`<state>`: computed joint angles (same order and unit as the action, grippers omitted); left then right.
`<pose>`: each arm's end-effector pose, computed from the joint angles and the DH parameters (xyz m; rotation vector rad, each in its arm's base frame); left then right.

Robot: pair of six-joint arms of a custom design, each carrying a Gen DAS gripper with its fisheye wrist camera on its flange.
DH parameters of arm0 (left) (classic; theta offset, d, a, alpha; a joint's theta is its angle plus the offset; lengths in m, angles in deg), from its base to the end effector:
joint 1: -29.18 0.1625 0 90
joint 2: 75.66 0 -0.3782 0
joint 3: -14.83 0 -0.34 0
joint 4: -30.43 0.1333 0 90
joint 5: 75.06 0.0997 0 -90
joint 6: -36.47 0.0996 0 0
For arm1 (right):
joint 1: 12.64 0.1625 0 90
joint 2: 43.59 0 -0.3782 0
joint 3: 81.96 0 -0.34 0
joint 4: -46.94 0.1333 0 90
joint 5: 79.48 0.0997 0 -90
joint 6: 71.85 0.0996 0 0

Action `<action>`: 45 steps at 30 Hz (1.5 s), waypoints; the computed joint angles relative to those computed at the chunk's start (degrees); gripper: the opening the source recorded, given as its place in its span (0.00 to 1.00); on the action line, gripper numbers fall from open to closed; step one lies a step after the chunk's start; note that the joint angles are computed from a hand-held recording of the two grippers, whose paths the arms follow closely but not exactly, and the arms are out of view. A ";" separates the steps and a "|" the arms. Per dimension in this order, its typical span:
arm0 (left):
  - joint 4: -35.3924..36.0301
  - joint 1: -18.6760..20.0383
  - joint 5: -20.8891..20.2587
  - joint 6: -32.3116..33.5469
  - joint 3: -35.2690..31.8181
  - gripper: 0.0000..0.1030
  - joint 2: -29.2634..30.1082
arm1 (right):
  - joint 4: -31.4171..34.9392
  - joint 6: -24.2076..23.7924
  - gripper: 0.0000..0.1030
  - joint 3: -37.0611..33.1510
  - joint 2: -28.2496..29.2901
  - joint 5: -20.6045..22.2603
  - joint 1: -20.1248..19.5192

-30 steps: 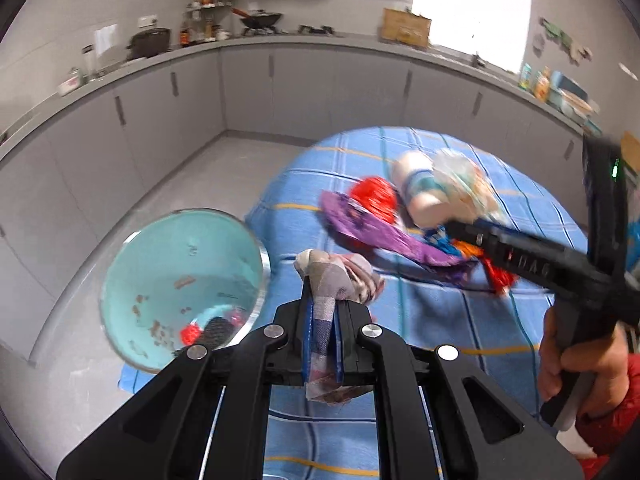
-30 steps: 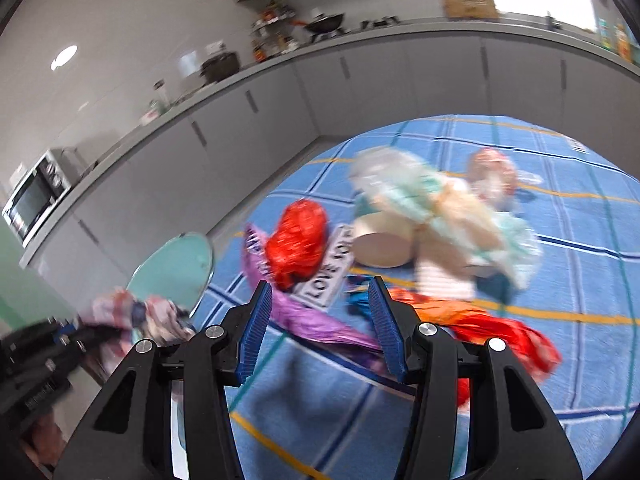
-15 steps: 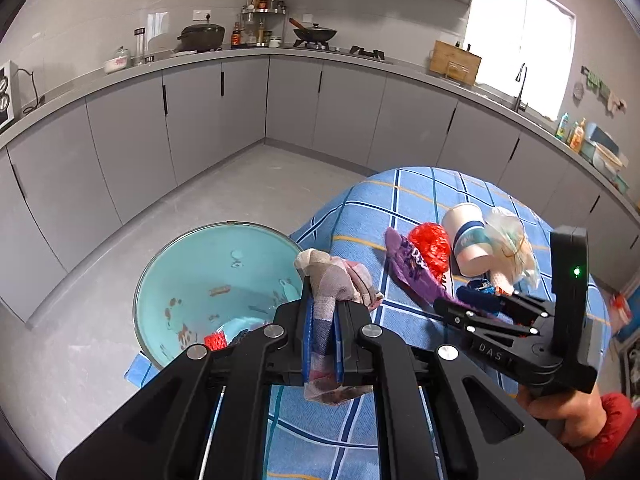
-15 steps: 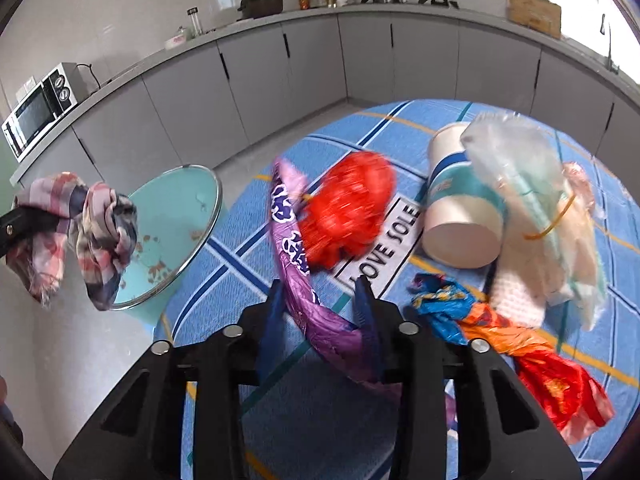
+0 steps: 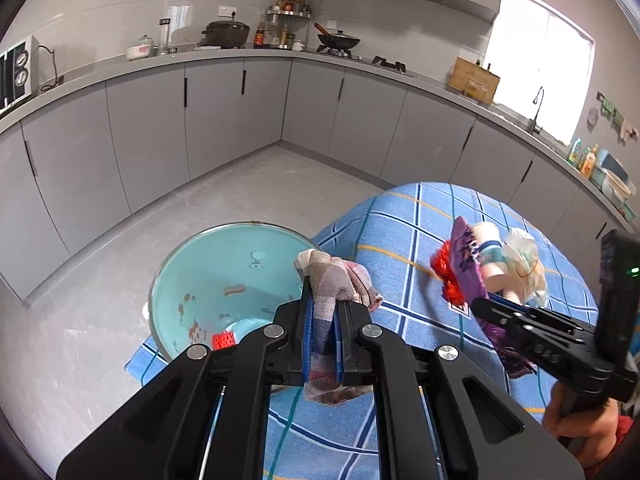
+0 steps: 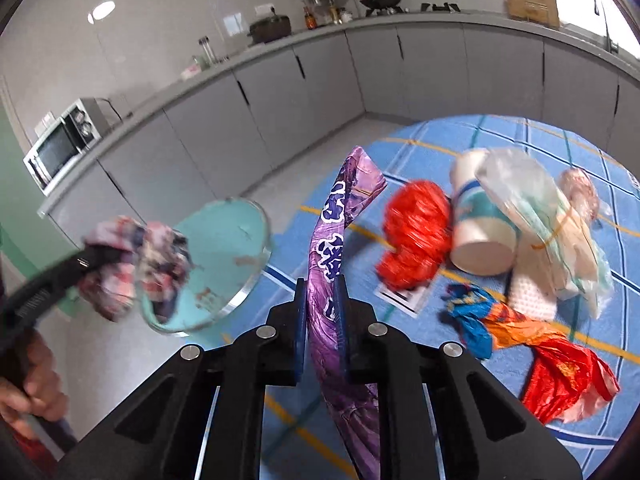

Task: Collect trash
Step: 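Carry the cloth and purple wrapper over the teal bin while opening both grippers to drop them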

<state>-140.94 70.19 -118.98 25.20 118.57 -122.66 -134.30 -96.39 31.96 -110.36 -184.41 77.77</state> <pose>-0.2909 -0.5247 0.1335 0.5816 2.4122 -0.9939 0.1114 -0.5182 0.2610 0.4229 -2.5439 0.9492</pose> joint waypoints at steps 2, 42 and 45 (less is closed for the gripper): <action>-0.77 0.10 0.64 0.22 0.12 0.08 -0.28 | 0.37 0.77 0.14 -0.17 -0.17 1.41 0.87; -0.43 7.81 1.89 -1.34 -3.78 0.08 -0.02 | 8.21 7.06 0.14 -15.75 16.69 2.20 8.15; 0.49 8.82 1.34 -1.07 -5.50 0.08 1.10 | 9.41 8.56 0.14 -17.44 18.00 2.28 7.61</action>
